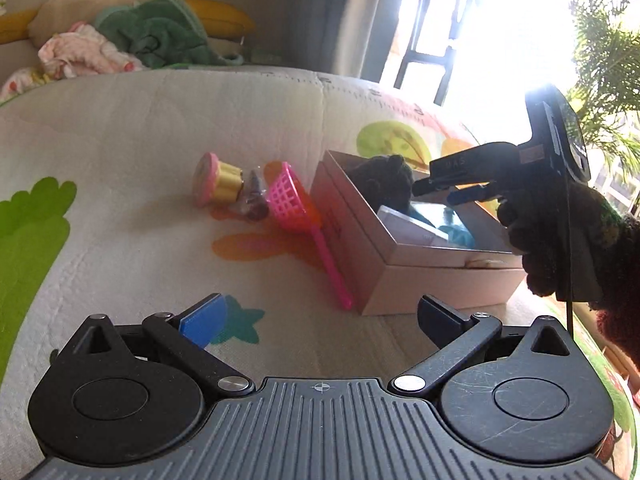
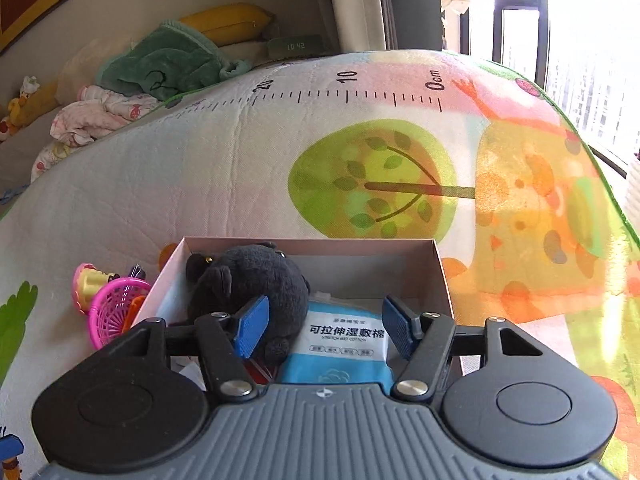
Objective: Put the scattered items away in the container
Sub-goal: 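Release the pig toy into the box with the left gripper while the right drops the cat in, then grasp the pink mesh basket scoop with the right gripper and lift it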
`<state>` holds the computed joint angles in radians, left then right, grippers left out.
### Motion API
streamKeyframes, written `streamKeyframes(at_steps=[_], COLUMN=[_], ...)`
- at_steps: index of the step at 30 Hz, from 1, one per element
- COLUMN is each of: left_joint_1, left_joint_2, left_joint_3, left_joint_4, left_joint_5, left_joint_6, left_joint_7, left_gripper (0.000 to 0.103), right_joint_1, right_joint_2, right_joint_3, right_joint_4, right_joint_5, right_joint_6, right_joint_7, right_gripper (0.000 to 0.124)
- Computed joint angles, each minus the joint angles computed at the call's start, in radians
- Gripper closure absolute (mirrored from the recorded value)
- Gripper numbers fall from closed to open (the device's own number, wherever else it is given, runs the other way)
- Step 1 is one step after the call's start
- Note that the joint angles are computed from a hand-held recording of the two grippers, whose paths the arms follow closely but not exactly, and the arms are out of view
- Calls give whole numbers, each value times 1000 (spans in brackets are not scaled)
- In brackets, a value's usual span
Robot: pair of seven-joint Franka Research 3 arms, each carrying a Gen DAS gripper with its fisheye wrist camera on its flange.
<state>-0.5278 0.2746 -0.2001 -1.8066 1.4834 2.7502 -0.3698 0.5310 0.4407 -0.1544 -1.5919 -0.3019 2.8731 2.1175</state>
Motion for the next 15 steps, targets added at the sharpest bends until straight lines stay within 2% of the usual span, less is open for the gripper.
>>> streamKeyframes(at_steps=[3,5,7,10,12,13,15], left_joint_1=[-1,0,-6,-22,-19,-15,-11], left_joint_2=[-6,-12,-17,-23,-37,-46,-67], left_joint_3=[-2,-8,-14,-19,-20,-21,-25], left_joint_4=[-7,-13,-17,-22,-41,-53,-79], left_joint_5=[-12,-52,-114,-176,-195,-200,-198], left_joint_6=[-10,-35,-97,-205,-216,-214,-216], left_joint_7=[21,64,122,166,158,150,134], left_gripper=[0,0,0,0,0,0,0], right_joint_1=[-11,-10,15,57,66,58,73], right_joint_2=[-13,-36,-62,-80,-78,-72,-44], right_joint_3=[9,10,-6,-7,20,57,84], right_joint_4=[-21,-58,-90,-95,-81,-66,-21], right_joint_5=[15,17,-21,-96,-112,-98,-89], right_joint_6=[-11,31,80,116,112,96,52], right_joint_7=[2,12,10,-60,-131,-193,-266], right_gripper=[72,72,72,72,77,77,77])
